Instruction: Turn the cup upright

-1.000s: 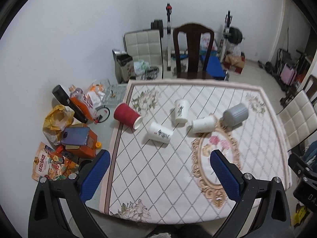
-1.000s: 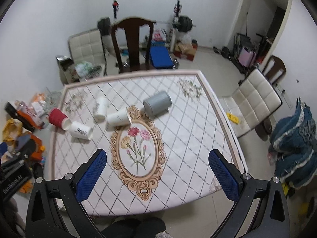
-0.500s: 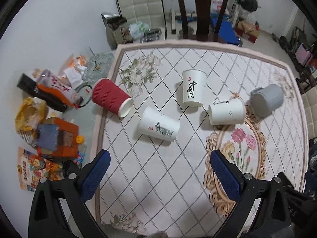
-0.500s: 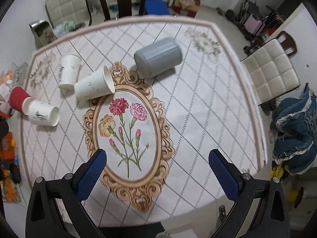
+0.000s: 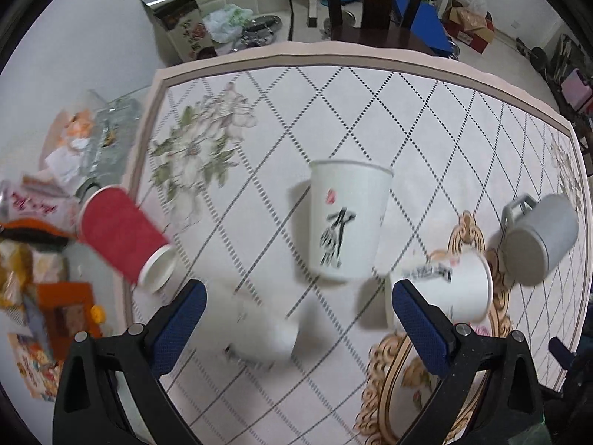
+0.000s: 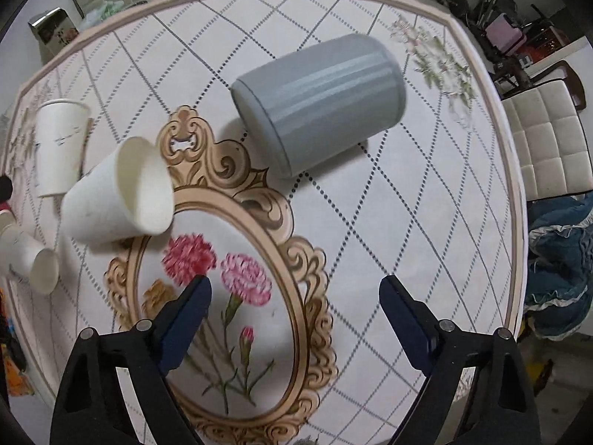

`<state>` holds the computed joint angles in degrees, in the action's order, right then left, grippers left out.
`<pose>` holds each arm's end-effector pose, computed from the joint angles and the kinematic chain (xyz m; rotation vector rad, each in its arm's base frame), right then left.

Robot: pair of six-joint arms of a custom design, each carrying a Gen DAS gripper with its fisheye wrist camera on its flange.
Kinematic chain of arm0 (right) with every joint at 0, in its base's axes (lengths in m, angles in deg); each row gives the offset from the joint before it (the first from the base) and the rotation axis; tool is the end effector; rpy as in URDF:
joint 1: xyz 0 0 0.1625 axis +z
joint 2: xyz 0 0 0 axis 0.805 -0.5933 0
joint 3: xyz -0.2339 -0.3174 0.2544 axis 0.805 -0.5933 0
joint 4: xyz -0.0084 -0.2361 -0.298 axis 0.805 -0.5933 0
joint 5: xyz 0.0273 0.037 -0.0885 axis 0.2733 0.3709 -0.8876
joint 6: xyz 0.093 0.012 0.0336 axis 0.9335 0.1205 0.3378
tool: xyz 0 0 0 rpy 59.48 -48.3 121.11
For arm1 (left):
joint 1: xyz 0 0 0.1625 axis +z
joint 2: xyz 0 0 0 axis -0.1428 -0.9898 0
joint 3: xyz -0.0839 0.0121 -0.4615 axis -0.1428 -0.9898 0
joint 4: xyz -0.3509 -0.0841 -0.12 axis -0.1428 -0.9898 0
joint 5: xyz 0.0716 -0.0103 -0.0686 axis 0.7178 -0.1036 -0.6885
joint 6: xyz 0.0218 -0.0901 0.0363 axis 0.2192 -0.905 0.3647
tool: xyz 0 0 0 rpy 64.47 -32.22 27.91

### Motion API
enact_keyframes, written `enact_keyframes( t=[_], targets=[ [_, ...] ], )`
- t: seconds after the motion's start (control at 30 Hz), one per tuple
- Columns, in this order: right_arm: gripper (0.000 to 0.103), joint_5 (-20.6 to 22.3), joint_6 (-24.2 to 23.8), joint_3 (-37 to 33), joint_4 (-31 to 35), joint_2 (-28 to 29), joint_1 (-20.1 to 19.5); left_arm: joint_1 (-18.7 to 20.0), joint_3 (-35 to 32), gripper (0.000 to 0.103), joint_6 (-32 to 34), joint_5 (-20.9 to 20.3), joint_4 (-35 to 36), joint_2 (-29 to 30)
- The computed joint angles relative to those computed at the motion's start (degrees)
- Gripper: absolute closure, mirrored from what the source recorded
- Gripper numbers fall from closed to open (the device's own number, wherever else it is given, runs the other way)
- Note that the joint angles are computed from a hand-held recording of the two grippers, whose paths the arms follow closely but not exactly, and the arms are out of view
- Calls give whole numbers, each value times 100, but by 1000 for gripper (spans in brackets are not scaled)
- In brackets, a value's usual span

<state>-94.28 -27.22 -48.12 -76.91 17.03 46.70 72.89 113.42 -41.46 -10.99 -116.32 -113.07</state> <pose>0.2086 -0.8368 0.0581 0.1757 -2.2263 -0.0315 -0.1523 -0.8089 0.2029 -0.2769 2.2341 -0.2902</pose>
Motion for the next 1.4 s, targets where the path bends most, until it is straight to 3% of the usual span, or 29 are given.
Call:
enact_keyframes(
  t=[0.13,0.27,0.37,0.43,0.5,0.6,0.83,1.17,1.4],
  targets=[
    [10,-11,30,-575,430,312,-76,163,-508,3,360,-168,-20,335],
    [10,-19,72,-936,738,498,-125,307,-1107,17,489,-382,248,698],
    [10,-17,51,-1129,814,588,-157,388,-1260,17,593,-468,238,813],
    [10,-15,53,-1231,871,633,-173,436,-1317,23,643,-485,240,865],
    [10,-23,45,-1281,883,656,-181,480,-1272,46,716,-550,125,855],
    [10,-41,24,-1469,1006,717,-218,481,-1145,46,772,-474,-62,800],
    [10,-66,-69,-478,339,225,-219,331,-696,46,807,-219,-413,541],
    [10,-2,-57,848,-672,-502,17,-220,503,46,530,-101,-1038,-325],
    [10,-46,60,1855,-1302,-1100,151,-591,1424,46,53,-340,-1301,-908]
  ],
)
